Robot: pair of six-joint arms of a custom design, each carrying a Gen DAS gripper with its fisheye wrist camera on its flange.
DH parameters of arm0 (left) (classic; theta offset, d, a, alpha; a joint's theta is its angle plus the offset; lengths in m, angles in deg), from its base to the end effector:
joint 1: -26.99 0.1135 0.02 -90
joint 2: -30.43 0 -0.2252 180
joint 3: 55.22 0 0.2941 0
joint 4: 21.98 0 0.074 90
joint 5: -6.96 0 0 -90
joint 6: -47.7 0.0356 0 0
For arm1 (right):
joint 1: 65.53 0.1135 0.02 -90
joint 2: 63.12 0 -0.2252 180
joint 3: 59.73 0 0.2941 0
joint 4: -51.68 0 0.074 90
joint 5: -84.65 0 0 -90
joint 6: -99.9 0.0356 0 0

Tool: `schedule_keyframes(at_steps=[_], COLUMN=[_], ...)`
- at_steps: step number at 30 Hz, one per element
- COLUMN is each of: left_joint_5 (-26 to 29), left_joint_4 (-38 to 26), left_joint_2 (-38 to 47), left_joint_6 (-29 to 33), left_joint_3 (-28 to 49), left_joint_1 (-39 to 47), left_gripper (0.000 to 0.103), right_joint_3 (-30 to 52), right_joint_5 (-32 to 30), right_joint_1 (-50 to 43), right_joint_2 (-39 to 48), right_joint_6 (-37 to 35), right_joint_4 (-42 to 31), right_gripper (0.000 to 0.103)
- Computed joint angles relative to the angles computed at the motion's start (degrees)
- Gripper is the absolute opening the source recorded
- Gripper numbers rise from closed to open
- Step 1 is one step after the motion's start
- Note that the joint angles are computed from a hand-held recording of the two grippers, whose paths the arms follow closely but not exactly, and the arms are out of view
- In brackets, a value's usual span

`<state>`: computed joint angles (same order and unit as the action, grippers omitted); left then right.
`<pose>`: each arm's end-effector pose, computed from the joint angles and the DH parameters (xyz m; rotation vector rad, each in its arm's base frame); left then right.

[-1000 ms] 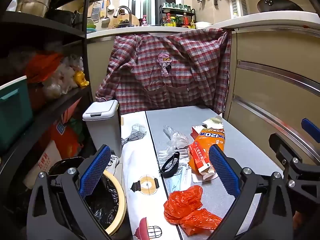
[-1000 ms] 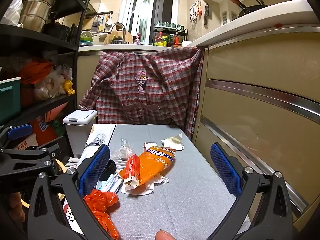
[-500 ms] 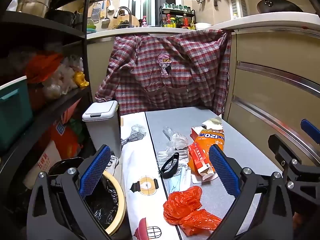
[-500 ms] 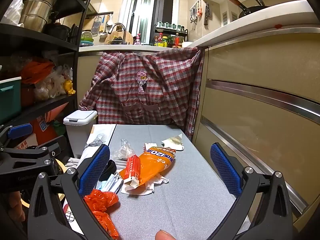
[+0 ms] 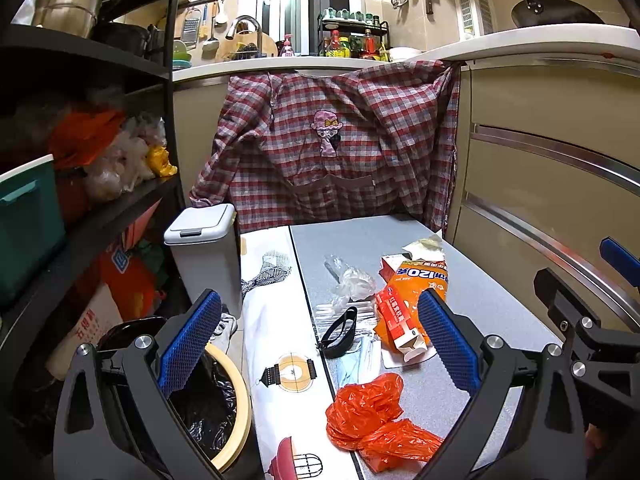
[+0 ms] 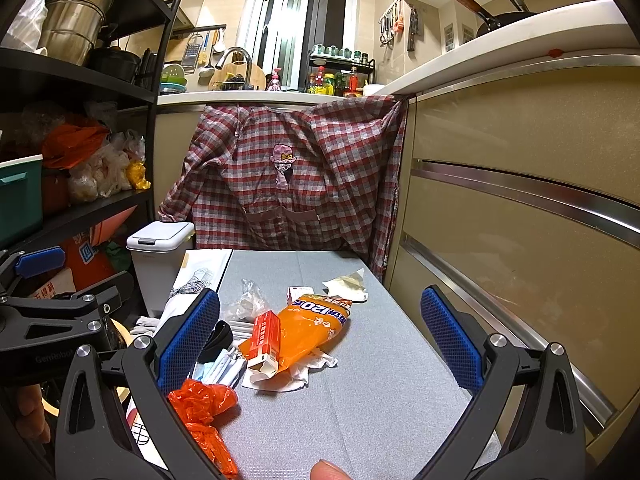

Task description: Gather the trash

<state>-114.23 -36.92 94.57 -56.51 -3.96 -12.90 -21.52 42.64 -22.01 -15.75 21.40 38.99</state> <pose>0.2427 -0.1788 0.2018 0.1136 1.9786 -0.0501 0.1985 0.1520 0.1960 0.0238 1.8247 -0.1439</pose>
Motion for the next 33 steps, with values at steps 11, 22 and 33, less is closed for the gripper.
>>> schedule_keyframes(at_steps=[11,22,33], left_joint_5=[-0.2,-0.2,-0.3], left_joint_4=[0.2,0.3,0.4], left_joint_2=[0.0,-0.1,-0.1], left_joint_6=[0.0,0.1,0.2], left_joint_3=[-0.1,-0.2,-0.3], left_joint_1=[-0.1,-0.1,-0.1], left_gripper=[0.095,0.095,0.095], right_joint_3=[0.2,0.5,0.7], right_joint_5=[0.7,0.7,0.7], right_joint_1=[0.8,0.9,0.9], right_joint_2=[0.6,1.2,1.3], right_joint_6=[0.4,0.4,0.3], right_joint_4=[0.0,0.4,0.3], right_gripper=[0.098,0.098,0.098])
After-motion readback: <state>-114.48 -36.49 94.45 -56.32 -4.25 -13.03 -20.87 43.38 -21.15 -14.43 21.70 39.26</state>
